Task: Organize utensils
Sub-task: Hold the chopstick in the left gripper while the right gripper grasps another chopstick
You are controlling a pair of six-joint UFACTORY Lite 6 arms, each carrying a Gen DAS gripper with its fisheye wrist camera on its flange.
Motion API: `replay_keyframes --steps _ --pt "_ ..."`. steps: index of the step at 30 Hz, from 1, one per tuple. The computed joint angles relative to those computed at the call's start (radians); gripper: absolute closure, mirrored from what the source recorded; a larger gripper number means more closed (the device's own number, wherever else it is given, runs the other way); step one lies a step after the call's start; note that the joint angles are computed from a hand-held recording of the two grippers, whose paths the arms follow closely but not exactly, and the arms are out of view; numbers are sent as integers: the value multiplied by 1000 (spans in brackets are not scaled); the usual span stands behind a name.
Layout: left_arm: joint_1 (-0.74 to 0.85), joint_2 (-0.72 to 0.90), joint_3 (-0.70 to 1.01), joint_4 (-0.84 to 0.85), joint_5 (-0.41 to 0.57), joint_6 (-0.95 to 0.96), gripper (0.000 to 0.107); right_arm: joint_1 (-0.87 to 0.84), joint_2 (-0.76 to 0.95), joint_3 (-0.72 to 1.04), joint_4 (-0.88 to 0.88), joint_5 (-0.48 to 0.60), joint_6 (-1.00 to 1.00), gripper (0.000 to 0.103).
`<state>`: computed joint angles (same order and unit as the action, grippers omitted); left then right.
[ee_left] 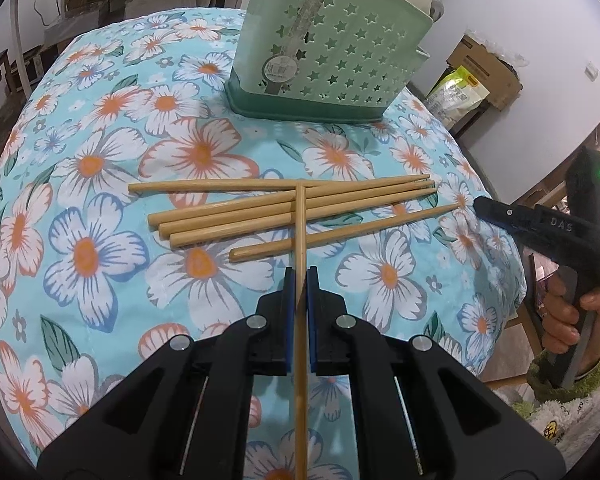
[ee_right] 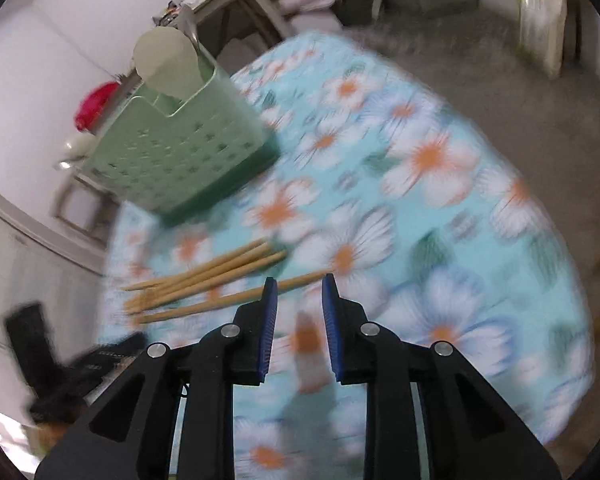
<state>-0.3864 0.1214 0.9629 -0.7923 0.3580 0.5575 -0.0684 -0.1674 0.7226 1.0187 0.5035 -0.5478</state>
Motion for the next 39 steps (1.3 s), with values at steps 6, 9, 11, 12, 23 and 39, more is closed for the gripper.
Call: replay_keyframes --steps 6,9,11,12,23,39 --pt "-1 8 6 -9 7 1 103 -80 165 -10 329 152 -185 75" --pt "0 11 9 -12 13 5 103 -76 202 13 396 160 -207 68" --pt "3 12 9 -18 15 10 103 -62 218 29 412 145 -200 68" --pt "5 12 9 -22 17 13 103 -58 221 34 417 138 -198 68" --pt "10 12 3 -47 21 31 103 -45 262 22 591 95 -275 88" --pt "56 5 10 -3 61 0 103 29 -7 106 95 -163 -35 88"
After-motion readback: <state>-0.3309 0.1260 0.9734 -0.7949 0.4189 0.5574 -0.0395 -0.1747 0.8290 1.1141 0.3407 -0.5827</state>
